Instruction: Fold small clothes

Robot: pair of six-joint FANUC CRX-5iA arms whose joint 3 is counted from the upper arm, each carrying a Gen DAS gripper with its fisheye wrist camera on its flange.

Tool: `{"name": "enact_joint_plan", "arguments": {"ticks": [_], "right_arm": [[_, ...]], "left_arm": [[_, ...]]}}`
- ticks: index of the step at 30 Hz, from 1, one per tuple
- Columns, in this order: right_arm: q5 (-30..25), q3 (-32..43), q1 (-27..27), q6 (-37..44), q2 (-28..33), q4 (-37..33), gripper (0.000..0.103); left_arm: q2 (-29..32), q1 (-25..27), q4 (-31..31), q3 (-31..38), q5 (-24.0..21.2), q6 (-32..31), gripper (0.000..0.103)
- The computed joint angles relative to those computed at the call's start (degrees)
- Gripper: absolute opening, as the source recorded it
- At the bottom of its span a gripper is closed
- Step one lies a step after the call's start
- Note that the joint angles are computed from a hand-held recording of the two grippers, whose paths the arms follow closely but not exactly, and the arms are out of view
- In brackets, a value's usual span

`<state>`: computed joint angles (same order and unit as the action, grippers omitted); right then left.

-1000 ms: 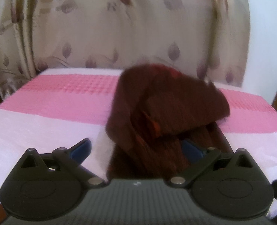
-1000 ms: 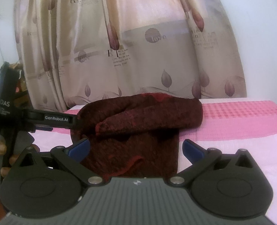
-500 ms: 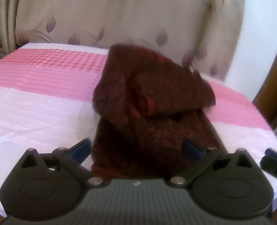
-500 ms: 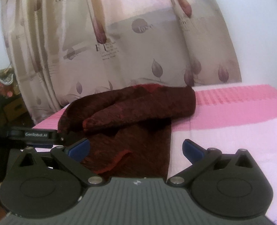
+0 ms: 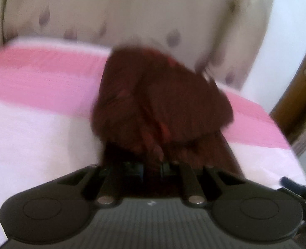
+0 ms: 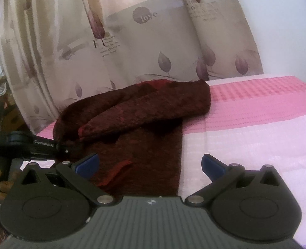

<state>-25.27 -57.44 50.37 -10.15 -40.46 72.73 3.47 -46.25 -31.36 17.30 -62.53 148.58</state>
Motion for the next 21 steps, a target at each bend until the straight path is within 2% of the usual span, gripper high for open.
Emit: {"name": "enact_joint_plan", "arguments": {"ticks": [5,10,13,17,19,21], "right_arm": [[0.6,0.6,-2.0,0.2,0.9,1.3,0.103],[3.1,2.0,-6.2,0.3,3.4,0.9,0.103],[3.6,3.4,-7.8,1.2,5.6,-0.6,0.103],[3.2,4.9,-8.7,3.4,8.4,-2.5,0.103],[3.1,5.4,-9.3,3.6,9.5,-2.8,0.103],[2.3,6.5,-9.2,5.2,10.8,-5.3,0.103]], "left_arm": [[-0.3,1.5,-8.9,7.8,-10.4,-5.0,0.013],[2.4,7.7,-15.0,16.6,-17.9,-10.7,0.013],[5.0,12.8,-16.2,20.8,-19.6,-13.5,0.013],[9.9,20.4,-13.9,25.1,-20.2,-17.6,0.013],[11.9,23.9,-11.7,25.7,-20.1,-20.1,0.013],[11.7,27.5,-6.5,23.1,-18.2,-21.3,0.013]]}}
